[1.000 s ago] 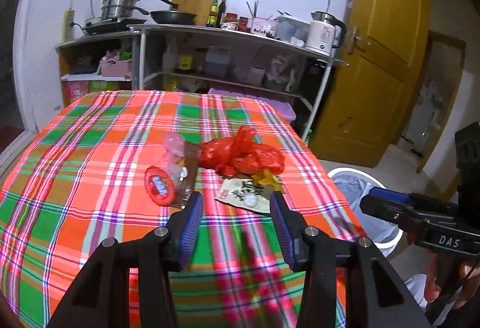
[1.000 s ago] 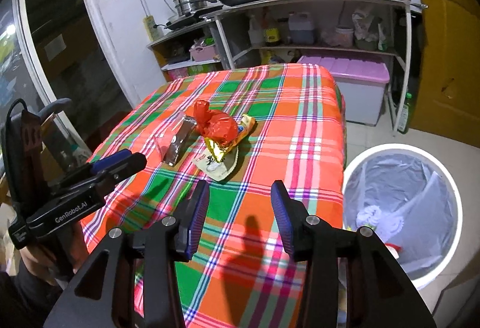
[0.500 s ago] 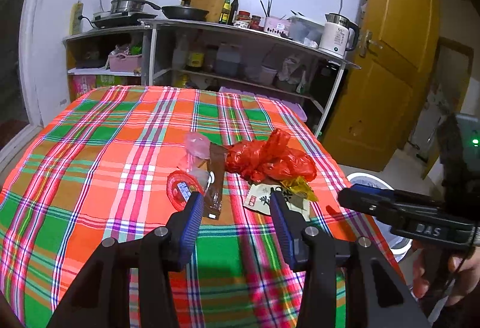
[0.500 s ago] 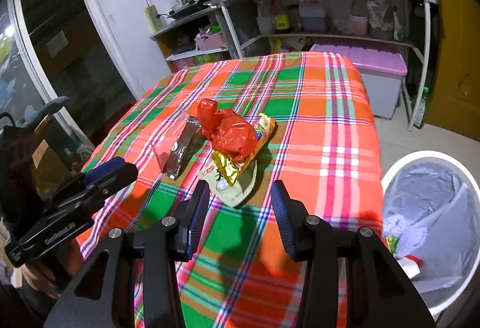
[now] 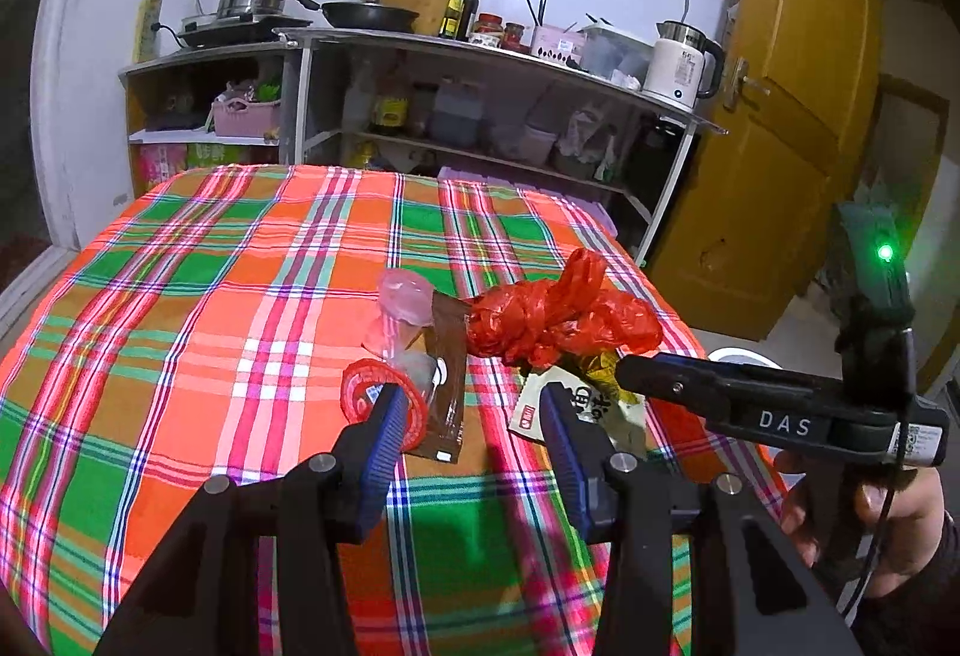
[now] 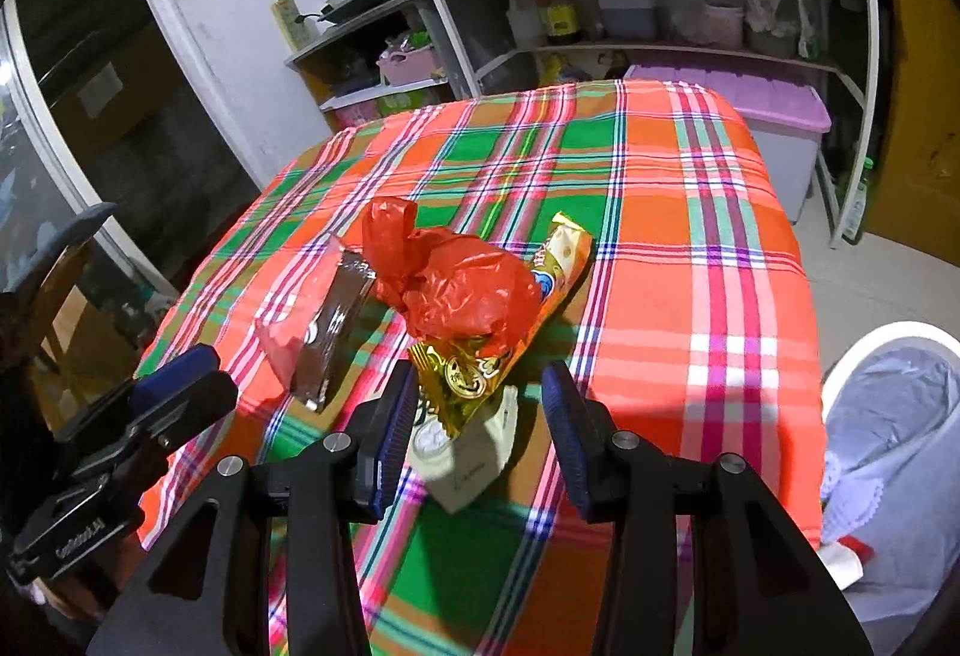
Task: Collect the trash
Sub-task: 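Grasp the brown chocolate bar with the left gripper while the right gripper grasps the red plastic bag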
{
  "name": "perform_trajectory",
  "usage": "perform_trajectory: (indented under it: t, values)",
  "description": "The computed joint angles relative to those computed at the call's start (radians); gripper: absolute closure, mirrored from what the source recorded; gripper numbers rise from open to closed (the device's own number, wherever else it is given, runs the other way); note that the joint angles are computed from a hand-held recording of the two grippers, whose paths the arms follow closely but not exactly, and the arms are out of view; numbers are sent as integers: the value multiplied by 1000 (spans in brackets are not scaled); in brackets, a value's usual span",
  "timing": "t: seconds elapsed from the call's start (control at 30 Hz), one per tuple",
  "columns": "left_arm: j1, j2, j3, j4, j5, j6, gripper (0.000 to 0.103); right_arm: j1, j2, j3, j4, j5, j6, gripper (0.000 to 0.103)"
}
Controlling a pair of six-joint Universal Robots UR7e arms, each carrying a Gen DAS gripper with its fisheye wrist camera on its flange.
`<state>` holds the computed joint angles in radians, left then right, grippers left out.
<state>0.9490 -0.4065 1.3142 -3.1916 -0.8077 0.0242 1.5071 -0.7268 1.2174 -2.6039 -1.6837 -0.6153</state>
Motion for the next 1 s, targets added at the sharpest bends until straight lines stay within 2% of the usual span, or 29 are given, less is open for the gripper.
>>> perform_trajectory:
  t: [0.37, 0.43, 0.67, 0.77, 0.9, 1.0]
  values:
    - [21, 40, -91, 77, -20, 23, 57, 4, 38, -61, 24, -8, 5, 61]
    - [25, 50, -110, 96, -26, 24, 57, 2, 34, -54, 15, -4, 6, 95]
    - [35, 85, -180, 174, -20, 24, 57, -4, 5, -18, -30, 28, -3, 100]
    - [41, 97, -211, 239, 3, -16, 57, -7, -4, -8, -34, 44, -12, 101]
    - [48, 104, -230, 268, 12, -41, 57, -17, -1, -32, 21, 68, -7, 101]
    - [53, 113, -262, 349, 21, -79, 57, -18, 1, -37, 22, 59, 5, 99]
